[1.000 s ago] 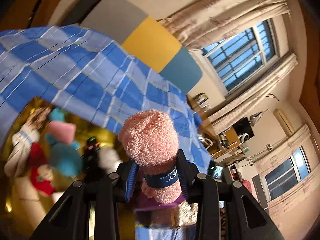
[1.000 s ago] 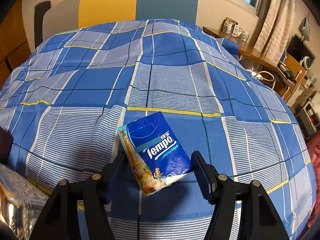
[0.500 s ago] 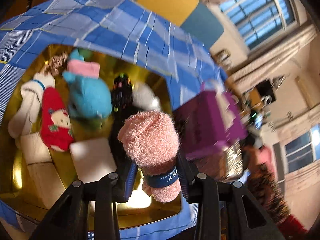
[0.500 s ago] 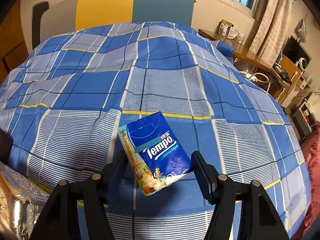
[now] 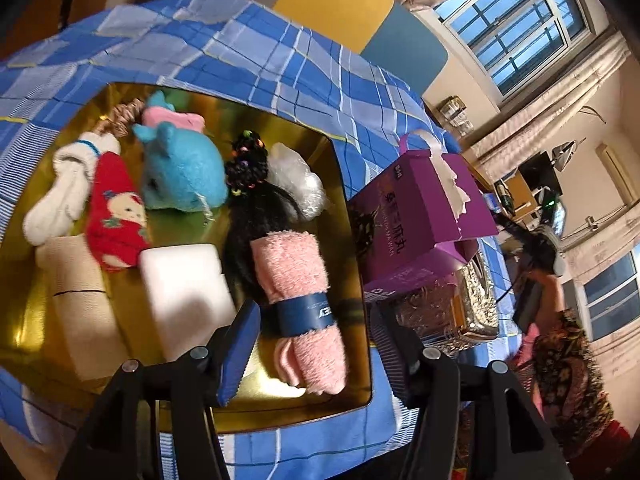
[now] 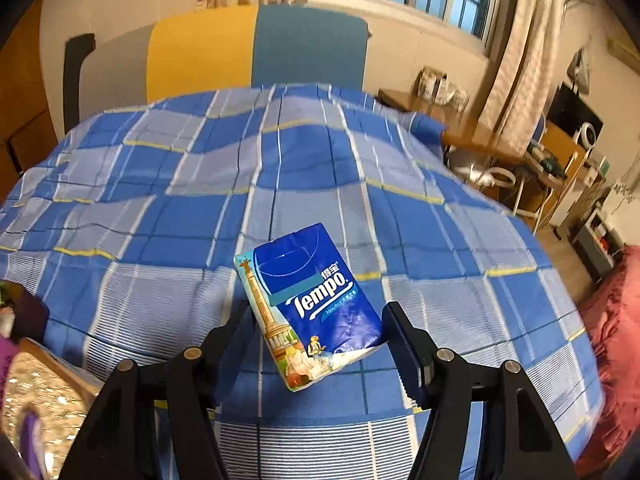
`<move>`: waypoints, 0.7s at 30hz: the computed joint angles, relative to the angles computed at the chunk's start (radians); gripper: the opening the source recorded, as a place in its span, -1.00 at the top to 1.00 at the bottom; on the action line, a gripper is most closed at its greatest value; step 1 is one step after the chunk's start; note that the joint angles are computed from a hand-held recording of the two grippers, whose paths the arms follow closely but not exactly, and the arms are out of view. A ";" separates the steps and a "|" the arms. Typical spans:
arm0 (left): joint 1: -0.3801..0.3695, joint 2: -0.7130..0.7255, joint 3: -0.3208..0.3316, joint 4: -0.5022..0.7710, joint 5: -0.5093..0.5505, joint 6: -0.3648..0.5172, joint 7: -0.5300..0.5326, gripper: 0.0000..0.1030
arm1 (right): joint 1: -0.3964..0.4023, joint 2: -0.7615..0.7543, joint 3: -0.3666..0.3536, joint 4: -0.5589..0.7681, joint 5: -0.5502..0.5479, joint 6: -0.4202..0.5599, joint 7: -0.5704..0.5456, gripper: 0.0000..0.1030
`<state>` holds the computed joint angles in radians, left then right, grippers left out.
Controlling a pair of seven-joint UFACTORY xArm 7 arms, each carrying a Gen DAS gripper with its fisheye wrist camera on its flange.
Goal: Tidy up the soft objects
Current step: 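Carry the towel roll over the gold tray with the left tool while right holds tissues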
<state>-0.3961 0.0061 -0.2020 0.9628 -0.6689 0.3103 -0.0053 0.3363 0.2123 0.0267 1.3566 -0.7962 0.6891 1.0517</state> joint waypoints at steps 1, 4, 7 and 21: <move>-0.002 -0.014 -0.002 -0.018 0.018 -0.018 -0.016 -0.13 | 0.009 -0.006 0.000 0.008 -0.018 0.012 0.007 -0.28; -0.011 -0.034 0.001 -0.045 0.016 -0.038 -0.011 -0.13 | 0.033 -0.025 0.011 0.038 -0.070 0.036 0.030 -0.28; -0.023 -0.047 0.009 -0.060 -0.029 -0.043 0.019 -0.13 | 0.051 -0.039 0.028 0.058 -0.113 0.035 0.048 -0.28; -0.068 -0.169 0.052 -0.183 -0.044 -0.129 -0.003 -0.13 | 0.192 -0.004 0.096 0.207 -0.135 0.034 0.036 -0.28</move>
<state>-0.4642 -0.1631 -0.1501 0.7803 -0.7124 0.1815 -0.0083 0.5278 0.2083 0.1230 1.5640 -0.9315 0.7234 1.0881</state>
